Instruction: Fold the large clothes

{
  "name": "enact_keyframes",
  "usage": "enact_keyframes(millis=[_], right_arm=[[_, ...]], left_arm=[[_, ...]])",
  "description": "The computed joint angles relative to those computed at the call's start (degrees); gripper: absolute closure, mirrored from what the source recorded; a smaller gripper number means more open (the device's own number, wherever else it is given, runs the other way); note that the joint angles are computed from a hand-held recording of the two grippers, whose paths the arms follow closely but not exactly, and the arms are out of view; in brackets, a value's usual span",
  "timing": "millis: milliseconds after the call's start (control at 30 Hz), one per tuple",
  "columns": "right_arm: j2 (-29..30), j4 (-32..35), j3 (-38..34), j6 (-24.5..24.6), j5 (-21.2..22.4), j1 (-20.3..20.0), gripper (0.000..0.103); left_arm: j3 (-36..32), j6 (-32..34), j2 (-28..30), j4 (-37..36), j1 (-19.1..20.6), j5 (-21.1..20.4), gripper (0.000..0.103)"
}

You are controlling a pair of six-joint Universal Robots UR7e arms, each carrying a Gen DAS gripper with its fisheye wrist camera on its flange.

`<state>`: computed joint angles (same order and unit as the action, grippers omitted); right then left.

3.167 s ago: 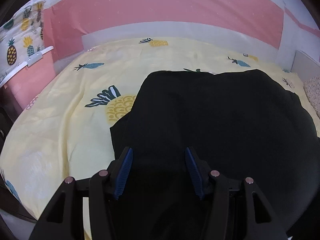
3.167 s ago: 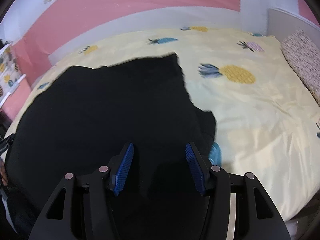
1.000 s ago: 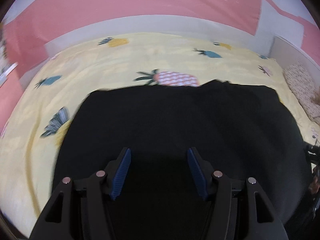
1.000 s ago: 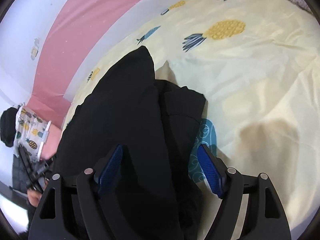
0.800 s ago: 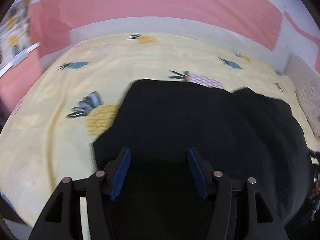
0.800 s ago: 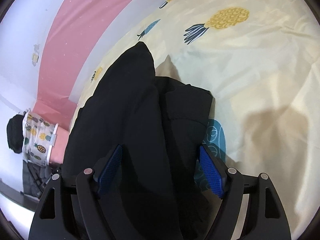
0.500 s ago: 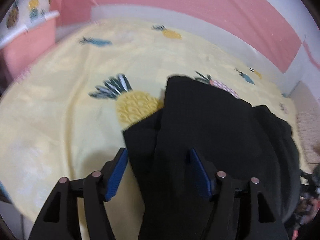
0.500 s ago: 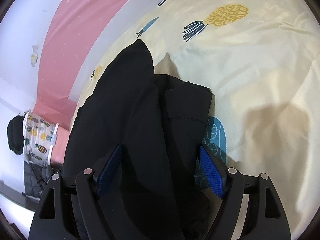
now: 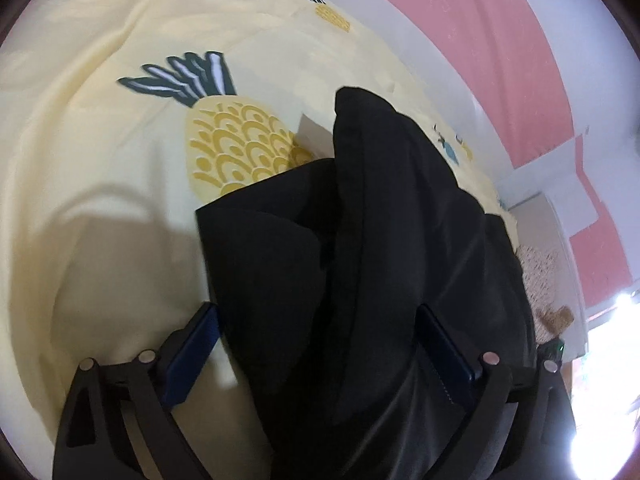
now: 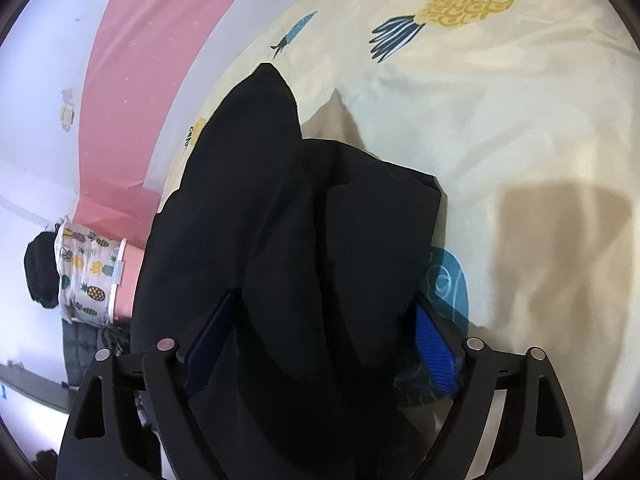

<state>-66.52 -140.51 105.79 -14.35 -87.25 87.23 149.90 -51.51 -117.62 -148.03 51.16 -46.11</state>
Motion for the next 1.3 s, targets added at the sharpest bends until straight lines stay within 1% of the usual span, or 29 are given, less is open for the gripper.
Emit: enact_keyframes(millis=[133, 167, 267, 400, 433, 533, 600, 667, 700, 733, 767, 833, 867, 900, 967, 1067, 1133, 1167, 1200, 1267, 1300], right_arm=[[1.3, 0.9, -1.4, 0.3, 0.3, 0.0, 0.015], [1.2, 1.1, -1.4, 0.1, 0.5, 0.0, 0.015], [0.3, 1.7, -0.5, -1.4, 0.8, -0.2, 0.017], [-0.7, 2.8, 0.4, -3.1, 1.4, -0.5, 0.02], [-0.4, 3.1, 0.1, -3.2, 1.4, -0.5, 0.02], [1.4, 3.8, -1.7, -2.7, 0.5, 0.3, 0.02], [2.5, 3.8, -2.5, -2.5, -0.1, 0.8, 0.02], [3.0, 3.5, -2.9, -2.3, -0.3, 0.9, 0.021], [3.0, 3.1, -2.7, -2.6, -0.5, 1.0, 0.025], [2.7, 2.6, -2.2, -2.9, -0.6, 1.1, 0.031], [2.2, 1.9, -1.5, -3.3, -0.6, 1.2, 0.04], [1.1, -0.1, 0.2, -4.2, -1.3, 1.9, 0.048], [0.7, -1.3, 1.1, -4.8, -2.2, 2.4, 0.052], [0.3, -2.2, 1.7, -5.1, -2.5, 2.7, 0.052], [0.3, -2.8, 2.1, -5.2, -2.7, 2.8, 0.053], [1.8, -2.4, 0.7, -4.1, -4.0, 3.3, 0.053], [2.1, -3.3, 1.0, -3.3, -5.1, 4.1, 0.055], [1.7, -3.5, 1.5, -3.1, -5.3, 4.3, 0.058], [1.2, -4.2, 2.0, -3.1, -6.2, 4.9, 0.06], [0.3, -5.7, 3.1, -2.8, -7.4, 6.4, 0.066], [-0.2, -6.0, 3.3, -2.9, -7.6, 6.9, 0.067]], left_arm=[[-2.3, 6.6, 5.0, -4.9, 3.8, -3.5, 0.0], [-2.3, 7.5, 5.5, -5.8, 4.1, -4.0, 0.0], [-1.7, 7.4, 4.8, -6.2, 3.4, -4.0, 0.0], [0.2, 7.7, 3.4, -5.5, 0.9, -4.6, 0.0], [0.0, 7.8, 3.9, -5.7, 1.1, -4.6, 0.0], [-2.3, 8.6, 7.3, -7.1, 3.6, -5.7, 0.0], [-3.7, 8.9, 8.6, -6.4, 4.5, -5.5, 0.0], [-5.0, 8.4, 11.4, -7.0, 4.5, -4.5, 0.0], [-5.2, 8.1, 12.0, -6.7, 4.4, -3.9, 0.0], [-5.2, 7.5, 12.1, -6.0, 3.8, -3.1, 0.0], [-5.0, 6.1, 11.8, -4.6, 2.6, -1.4, 0.004], [-4.5, 2.4, 11.3, -1.3, -0.4, 1.6, 0.014], [-4.2, 0.6, 11.0, 0.3, -1.9, 3.1, 0.021], [-4.1, -1.6, 10.9, 3.1, -3.8, 5.2, 0.026], [-4.9, -4.5, 11.9, 8.3, -5.9, 8.4, 0.03], [-7.9, -7.8, 15.4, 14.4, -6.0, 10.9, 0.034], [-9.3, -10.4, 16.8, 17.8, -6.4, 12.1, 0.04], [-10.1, -12.2, 17.4, 20.4, -7.1, 13.1, 0.047], [-10.8, -15.1, 17.3, 24.7, -8.3, 14.2, 0.054], [-12.4, -21.2, 16.7, 33.7, -10.7, 15.6, 0.061], [-13.2, -24.0, 16.4, 37.4, -12.0, 16.1, 0.064]])
